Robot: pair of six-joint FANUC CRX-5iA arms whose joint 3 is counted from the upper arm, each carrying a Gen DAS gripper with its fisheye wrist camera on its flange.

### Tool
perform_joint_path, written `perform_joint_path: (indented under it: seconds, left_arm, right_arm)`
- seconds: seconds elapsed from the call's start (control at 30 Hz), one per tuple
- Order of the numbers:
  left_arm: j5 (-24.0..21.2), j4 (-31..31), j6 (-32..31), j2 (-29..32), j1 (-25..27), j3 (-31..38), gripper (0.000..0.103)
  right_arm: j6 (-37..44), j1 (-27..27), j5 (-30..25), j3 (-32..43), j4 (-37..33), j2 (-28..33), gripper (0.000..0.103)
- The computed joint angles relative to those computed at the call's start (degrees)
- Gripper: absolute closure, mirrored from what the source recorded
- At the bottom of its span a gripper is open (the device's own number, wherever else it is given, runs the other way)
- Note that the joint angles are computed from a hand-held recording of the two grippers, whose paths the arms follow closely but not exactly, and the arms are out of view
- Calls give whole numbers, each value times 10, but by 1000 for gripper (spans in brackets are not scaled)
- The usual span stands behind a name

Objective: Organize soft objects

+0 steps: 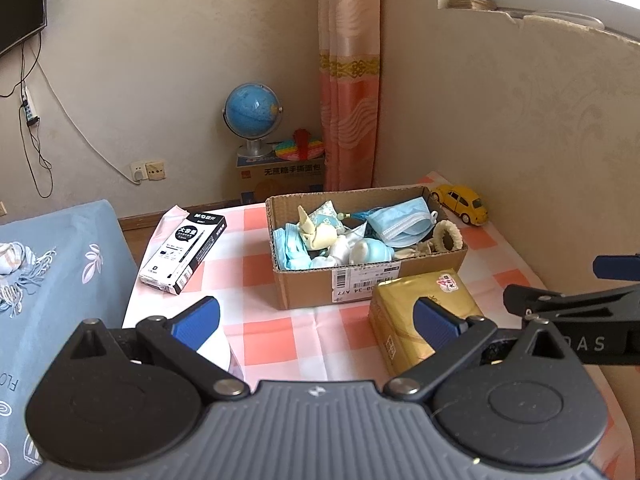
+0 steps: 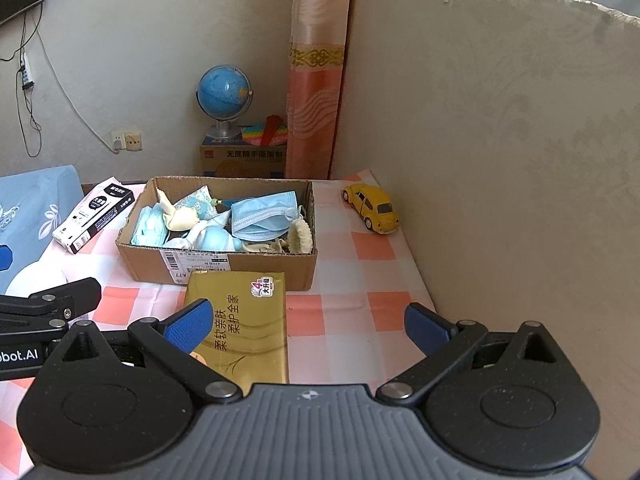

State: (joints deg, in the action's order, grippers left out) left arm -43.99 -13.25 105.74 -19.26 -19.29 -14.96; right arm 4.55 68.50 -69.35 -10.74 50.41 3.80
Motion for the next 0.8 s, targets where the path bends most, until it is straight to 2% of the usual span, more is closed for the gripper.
perform_joint_path:
  seconds: [0.8]
  left_arm:
    - [-2, 0, -6, 1, -1, 5, 1]
  right_arm:
    - [-8, 5, -6, -5, 1, -6, 0]
